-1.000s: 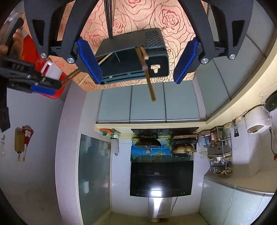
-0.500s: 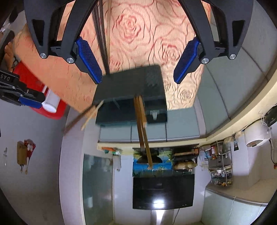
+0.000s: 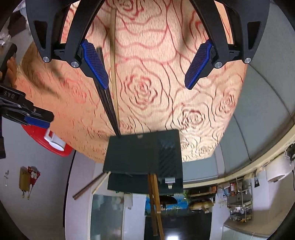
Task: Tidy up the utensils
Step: 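Move both tools back down to the remaining chopsticks on the table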
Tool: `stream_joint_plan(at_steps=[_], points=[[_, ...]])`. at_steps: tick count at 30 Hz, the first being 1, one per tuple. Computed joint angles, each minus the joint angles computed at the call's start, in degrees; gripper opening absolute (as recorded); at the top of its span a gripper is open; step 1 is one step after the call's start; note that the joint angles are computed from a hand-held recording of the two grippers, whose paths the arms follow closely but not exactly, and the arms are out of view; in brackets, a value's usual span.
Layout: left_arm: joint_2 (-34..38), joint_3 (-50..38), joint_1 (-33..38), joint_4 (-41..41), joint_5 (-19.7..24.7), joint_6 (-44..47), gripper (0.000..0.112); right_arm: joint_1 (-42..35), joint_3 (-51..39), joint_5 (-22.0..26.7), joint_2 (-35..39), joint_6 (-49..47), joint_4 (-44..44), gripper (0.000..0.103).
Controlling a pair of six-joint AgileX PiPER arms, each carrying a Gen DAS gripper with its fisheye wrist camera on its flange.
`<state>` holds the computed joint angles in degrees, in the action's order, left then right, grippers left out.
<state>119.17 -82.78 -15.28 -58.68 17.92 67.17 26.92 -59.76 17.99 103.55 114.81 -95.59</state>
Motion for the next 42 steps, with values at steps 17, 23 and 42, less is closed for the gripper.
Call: stream_joint_plan(at_steps=[17, 23, 42], points=[[-4.71, 14.0, -2.93, -9.45, -4.06, 17.38, 0.067, 8.28, -2.43, -0.45, 8.34, -1.66, 1.4, 0.047], [-4.37, 14.4, -2.92, -6.19, -3.15, 15.03, 0.047, 10.01, -4.54, -0.35, 10.37, -3.55, 2.59, 0.047], [-4.28, 14.22, -3.03, -5.35, -1.49, 13.56, 0.036, 10.53, -2.01, 7.48, 8.78, -4.94, 12.54, 0.047]])
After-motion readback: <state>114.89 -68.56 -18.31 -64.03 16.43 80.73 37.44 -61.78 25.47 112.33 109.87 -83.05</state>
